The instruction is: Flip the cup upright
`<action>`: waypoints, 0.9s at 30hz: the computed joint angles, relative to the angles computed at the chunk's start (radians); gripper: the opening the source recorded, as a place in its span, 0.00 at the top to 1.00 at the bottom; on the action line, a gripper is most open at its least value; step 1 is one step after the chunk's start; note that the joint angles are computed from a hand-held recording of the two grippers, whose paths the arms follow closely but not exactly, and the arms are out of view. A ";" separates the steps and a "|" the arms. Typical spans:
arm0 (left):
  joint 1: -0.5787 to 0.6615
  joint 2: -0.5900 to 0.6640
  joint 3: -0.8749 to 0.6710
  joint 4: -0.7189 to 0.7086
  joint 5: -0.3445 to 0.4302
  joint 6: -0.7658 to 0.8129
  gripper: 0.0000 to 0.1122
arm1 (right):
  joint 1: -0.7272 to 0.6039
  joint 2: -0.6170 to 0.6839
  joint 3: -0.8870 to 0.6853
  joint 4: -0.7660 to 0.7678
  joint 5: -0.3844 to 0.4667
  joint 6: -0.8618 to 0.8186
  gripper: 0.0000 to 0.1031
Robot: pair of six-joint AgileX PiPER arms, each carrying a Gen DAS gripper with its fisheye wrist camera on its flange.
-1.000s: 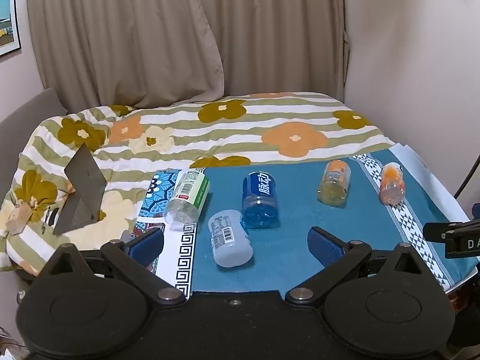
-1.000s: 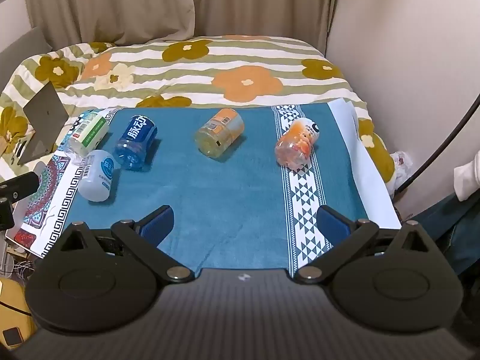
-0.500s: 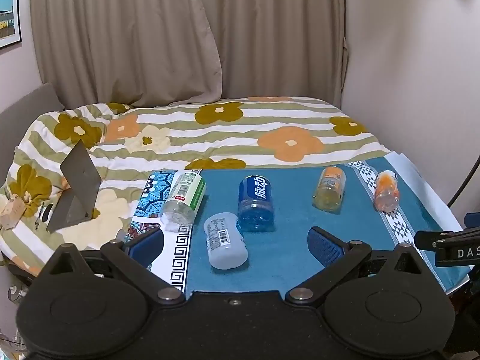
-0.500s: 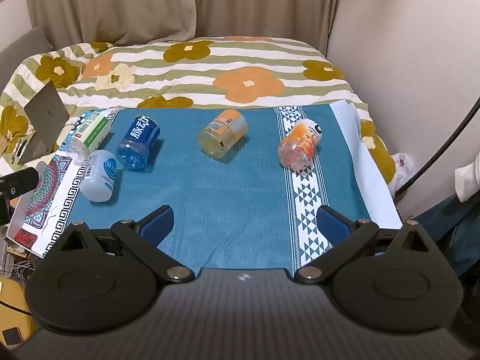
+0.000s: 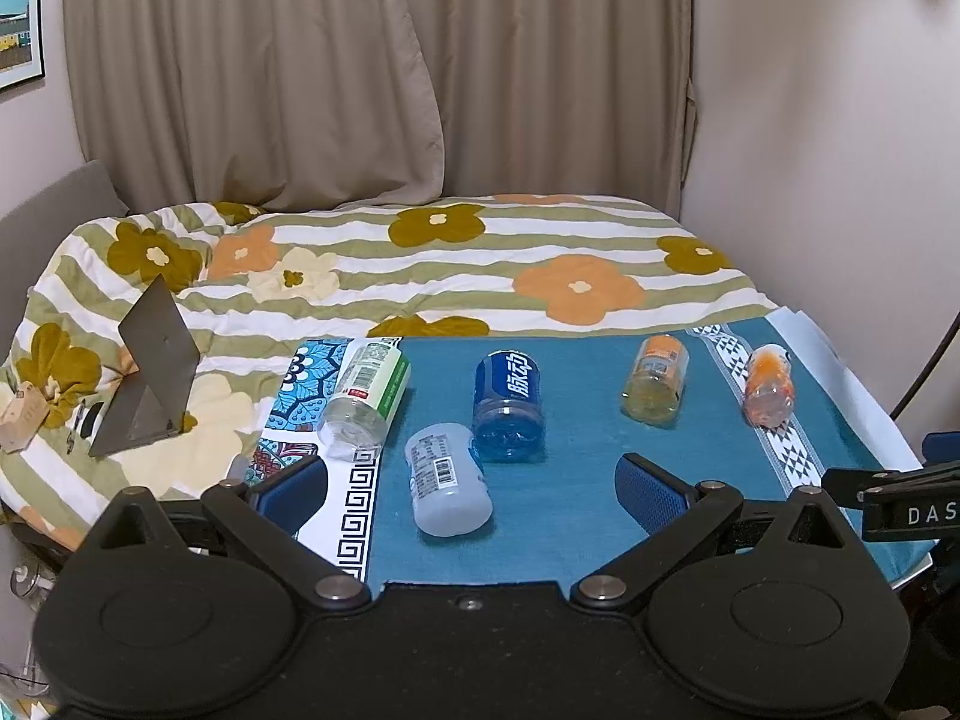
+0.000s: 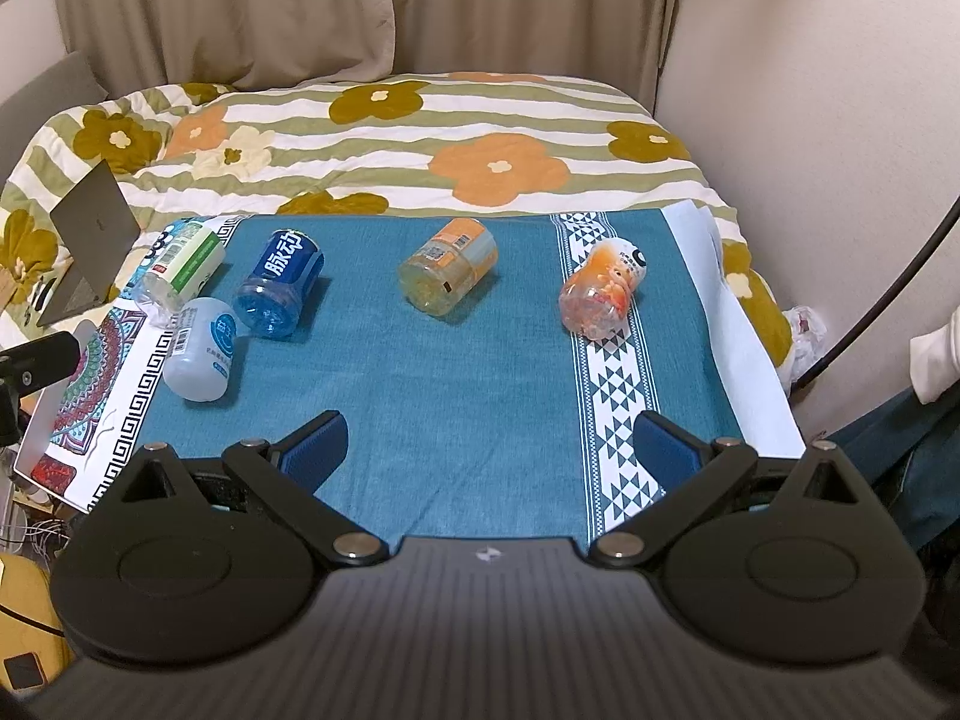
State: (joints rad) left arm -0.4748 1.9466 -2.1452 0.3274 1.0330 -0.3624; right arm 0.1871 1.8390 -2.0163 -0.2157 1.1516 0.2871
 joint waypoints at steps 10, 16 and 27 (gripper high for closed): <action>-0.004 -0.003 -0.001 0.003 0.009 -0.011 0.08 | 0.005 -0.001 0.006 -0.002 -0.005 0.007 0.00; -0.003 -0.013 0.011 0.005 0.003 -0.015 0.08 | 0.004 -0.004 0.009 0.000 -0.006 0.007 0.00; 0.000 -0.027 0.024 -0.004 0.000 -0.005 0.08 | 0.003 -0.019 0.027 0.007 -0.018 0.012 0.00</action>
State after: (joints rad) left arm -0.4750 1.9198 -2.1208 0.3238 1.0331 -0.3675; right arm 0.1899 1.8204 -1.9897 -0.2084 1.1341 0.2993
